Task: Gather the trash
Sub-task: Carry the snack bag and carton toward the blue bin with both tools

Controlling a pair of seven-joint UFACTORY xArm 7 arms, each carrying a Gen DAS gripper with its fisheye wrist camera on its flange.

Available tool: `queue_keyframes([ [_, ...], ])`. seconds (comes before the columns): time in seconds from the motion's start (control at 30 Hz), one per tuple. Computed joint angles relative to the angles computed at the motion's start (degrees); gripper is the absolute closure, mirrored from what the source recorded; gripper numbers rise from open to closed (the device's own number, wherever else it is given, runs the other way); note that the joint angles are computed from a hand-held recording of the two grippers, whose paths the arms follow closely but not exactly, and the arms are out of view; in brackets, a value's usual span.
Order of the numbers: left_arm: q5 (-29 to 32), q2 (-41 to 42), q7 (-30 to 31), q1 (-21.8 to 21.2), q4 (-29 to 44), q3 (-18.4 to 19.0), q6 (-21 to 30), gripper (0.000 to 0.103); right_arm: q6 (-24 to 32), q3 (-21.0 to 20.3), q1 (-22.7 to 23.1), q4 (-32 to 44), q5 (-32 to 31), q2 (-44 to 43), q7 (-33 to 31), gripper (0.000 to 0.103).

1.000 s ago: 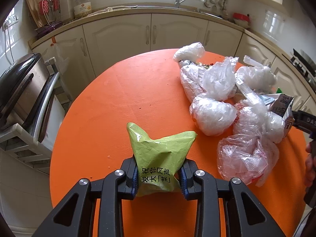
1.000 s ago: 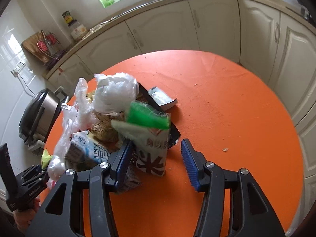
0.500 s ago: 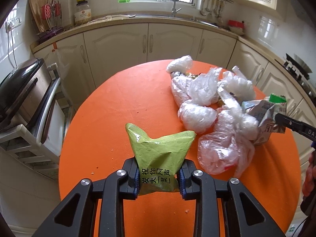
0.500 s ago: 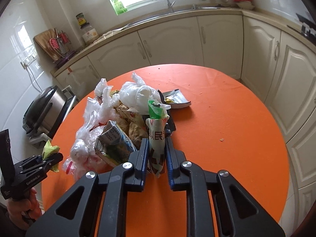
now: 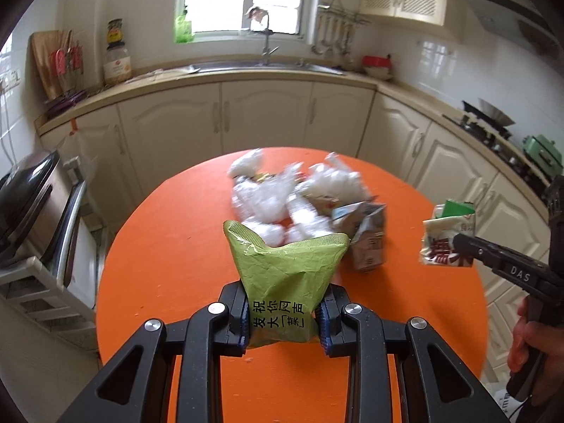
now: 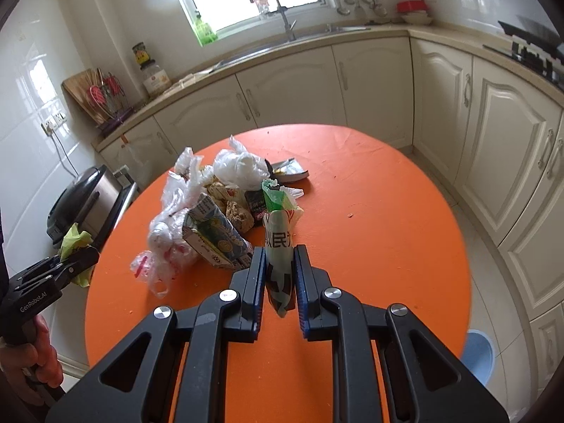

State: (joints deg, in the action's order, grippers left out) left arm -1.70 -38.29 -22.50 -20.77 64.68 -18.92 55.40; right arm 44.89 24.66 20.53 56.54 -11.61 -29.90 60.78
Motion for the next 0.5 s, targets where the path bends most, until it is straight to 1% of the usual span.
queue_keyframes([
  [0.1,0.0,1.1,0.2,-0.9,3.1,-1.6,-0.2,0.078,2.5,-0.1,0.0,-0.4,-0.1,-4.7,0.4,0.088],
  [0.2,0.2,3.2,0.2,-1.9,6.7,-3.9,-0.9,0.078,7.1,0.3,-1.0,-0.3,-0.3,-10.6,0.2,0.088],
  [0.3,0.4,6.7,-0.1,-3.4,10.7,-6.6,-2.4,0.078,13.0,0.6,-2.5,-0.1,0.0,-17.0,-0.6,0.088],
  [0.33,1.0,8.3,-0.3,-3.7,12.3,-8.1,-3.0,0.078,14.8,0.3,-2.9,-0.2,0.4,-19.3,-1.1,0.088],
  [0.4,2.0,11.6,-0.9,-4.8,14.9,-10.2,-4.3,0.078,19.7,0.3,-4.2,-0.1,0.8,-23.9,-2.3,0.088],
  [0.5,5.5,18.6,-2.5,-6.5,19.3,-14.3,-6.5,0.078,26.5,-0.6,-5.9,-0.9,1.8,-31.0,-4.1,0.088],
])
